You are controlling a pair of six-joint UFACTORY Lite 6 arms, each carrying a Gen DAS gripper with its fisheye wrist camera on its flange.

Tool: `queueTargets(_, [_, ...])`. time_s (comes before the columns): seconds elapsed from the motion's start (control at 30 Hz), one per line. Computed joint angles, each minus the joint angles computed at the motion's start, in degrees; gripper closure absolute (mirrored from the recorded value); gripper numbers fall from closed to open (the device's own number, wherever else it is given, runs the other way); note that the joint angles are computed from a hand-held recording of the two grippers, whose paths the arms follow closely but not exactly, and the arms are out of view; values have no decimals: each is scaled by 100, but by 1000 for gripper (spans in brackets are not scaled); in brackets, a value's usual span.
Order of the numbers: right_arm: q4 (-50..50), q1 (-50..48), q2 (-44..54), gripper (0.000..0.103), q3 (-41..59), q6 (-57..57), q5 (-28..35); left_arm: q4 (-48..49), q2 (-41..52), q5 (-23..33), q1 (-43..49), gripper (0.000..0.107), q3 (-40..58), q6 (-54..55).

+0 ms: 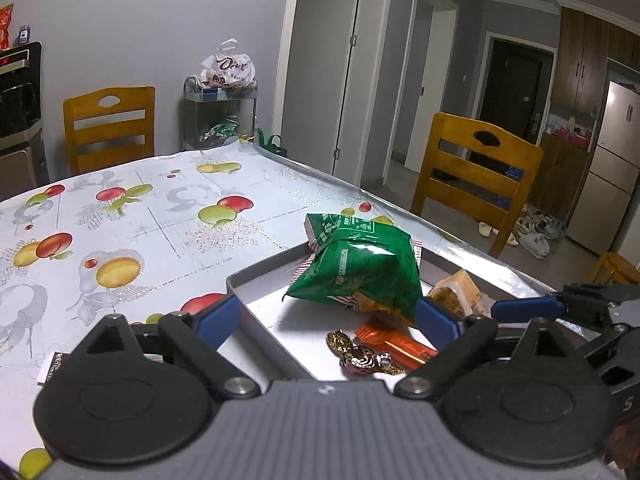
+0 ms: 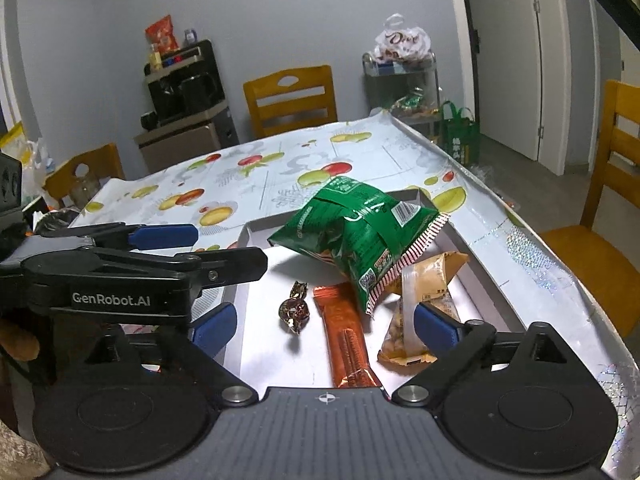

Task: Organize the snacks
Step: 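Release the chocolate into the tray with the left tool while the right tool releases the candy bar, then move both open tools back toward the remaining snacks beside the tray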

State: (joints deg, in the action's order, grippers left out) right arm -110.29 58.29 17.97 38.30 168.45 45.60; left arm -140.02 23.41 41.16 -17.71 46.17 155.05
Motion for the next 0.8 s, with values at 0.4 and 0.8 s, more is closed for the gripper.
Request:
queueTargets(0.4, [333,106,21,3,172,-241,16,423,-532,173,402,11,-467,-41])
queueTargets(0.8, [714,218,243,1,664,-821,-15,953,-1105,474,907,8,-929,-134])
